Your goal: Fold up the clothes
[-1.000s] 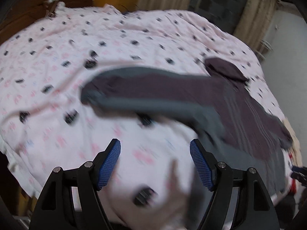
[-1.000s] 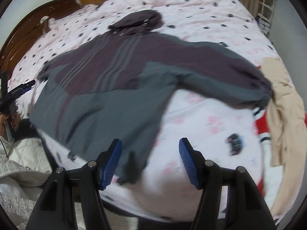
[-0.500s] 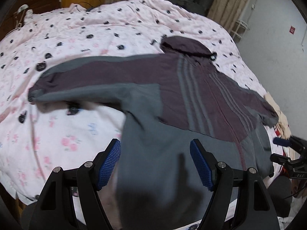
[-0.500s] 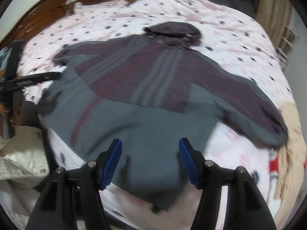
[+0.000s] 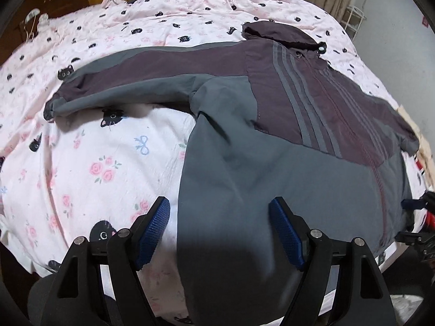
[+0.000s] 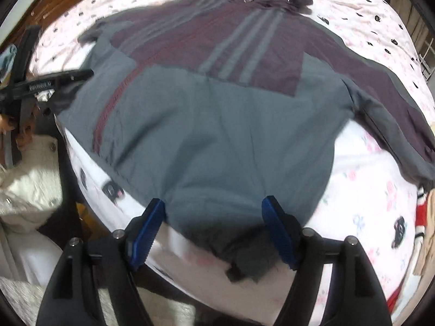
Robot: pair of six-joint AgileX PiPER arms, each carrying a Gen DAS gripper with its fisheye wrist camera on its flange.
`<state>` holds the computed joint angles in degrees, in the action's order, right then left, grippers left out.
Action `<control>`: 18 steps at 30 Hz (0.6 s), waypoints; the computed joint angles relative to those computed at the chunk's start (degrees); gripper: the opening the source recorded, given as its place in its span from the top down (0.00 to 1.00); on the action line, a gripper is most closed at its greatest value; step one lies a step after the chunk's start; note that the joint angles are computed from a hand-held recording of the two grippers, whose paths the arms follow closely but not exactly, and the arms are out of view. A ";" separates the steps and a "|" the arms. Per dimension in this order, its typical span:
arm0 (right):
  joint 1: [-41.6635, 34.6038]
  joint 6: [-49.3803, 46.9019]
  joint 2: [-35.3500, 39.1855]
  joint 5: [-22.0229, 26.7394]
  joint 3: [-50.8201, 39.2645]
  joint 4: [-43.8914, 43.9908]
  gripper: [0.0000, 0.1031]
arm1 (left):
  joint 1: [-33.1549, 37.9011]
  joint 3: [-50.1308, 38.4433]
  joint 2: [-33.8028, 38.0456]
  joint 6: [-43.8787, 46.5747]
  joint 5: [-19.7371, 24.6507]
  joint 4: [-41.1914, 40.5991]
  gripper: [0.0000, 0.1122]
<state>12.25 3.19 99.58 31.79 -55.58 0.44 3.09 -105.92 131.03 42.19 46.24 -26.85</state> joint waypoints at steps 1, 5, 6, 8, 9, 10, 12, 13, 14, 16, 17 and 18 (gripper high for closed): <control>1.01 2.16 -0.22 0.13 0.63 -2.96 0.25 | 0.04 0.15 -0.03 0.13 -0.13 0.10 0.35; 4.08 8.54 -1.06 0.63 2.48 -10.89 0.25 | 0.57 -0.50 0.36 0.20 0.70 0.37 0.34; 3.99 8.51 -1.59 0.46 2.90 -10.76 0.25 | 0.69 -0.95 0.59 0.07 1.09 0.50 0.34; 3.68 8.15 -2.70 0.03 3.67 -10.05 0.25 | 0.94 -1.24 0.51 -0.34 1.71 0.87 0.34; 3.51 7.96 -3.26 -0.17 4.05 -9.69 0.25 | 1.02 -1.30 0.31 -0.73 1.97 1.18 0.34; 2.54 6.13 -4.81 -0.92 4.90 -7.37 0.25 | 1.08 -1.35 0.09 -1.15 2.24 1.51 0.34; 0.02 2.28 -8.25 -2.14 6.72 -2.32 0.25 | 1.72 -0.58 -0.96 -0.60 2.39 0.73 0.34; -1.27 1.47 -10.11 -2.43 7.62 -0.96 0.25 | 2.20 0.06 -1.64 0.36 2.22 -0.28 0.34; -2.59 0.87 -11.99 -2.59 8.45 0.15 0.25 | 2.70 0.72 -2.35 1.39 2.06 -1.34 0.34; -5.81 -2.24 -14.38 -1.63 8.32 2.99 0.25 | 3.56 1.30 -3.47 3.32 2.06 -3.72 0.34; -6.81 -2.75 -15.31 -1.37 8.37 3.65 0.25 | 3.73 1.18 -3.70 3.78 2.27 -4.57 0.34; -7.17 -2.63 -15.65 -0.83 7.78 3.77 0.25 | 3.81 0.81 -3.75 4.13 2.78 -5.30 0.34</control>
<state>5.07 0.57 83.92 30.95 -47.80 4.21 6.90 -105.11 127.28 46.32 49.02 -32.15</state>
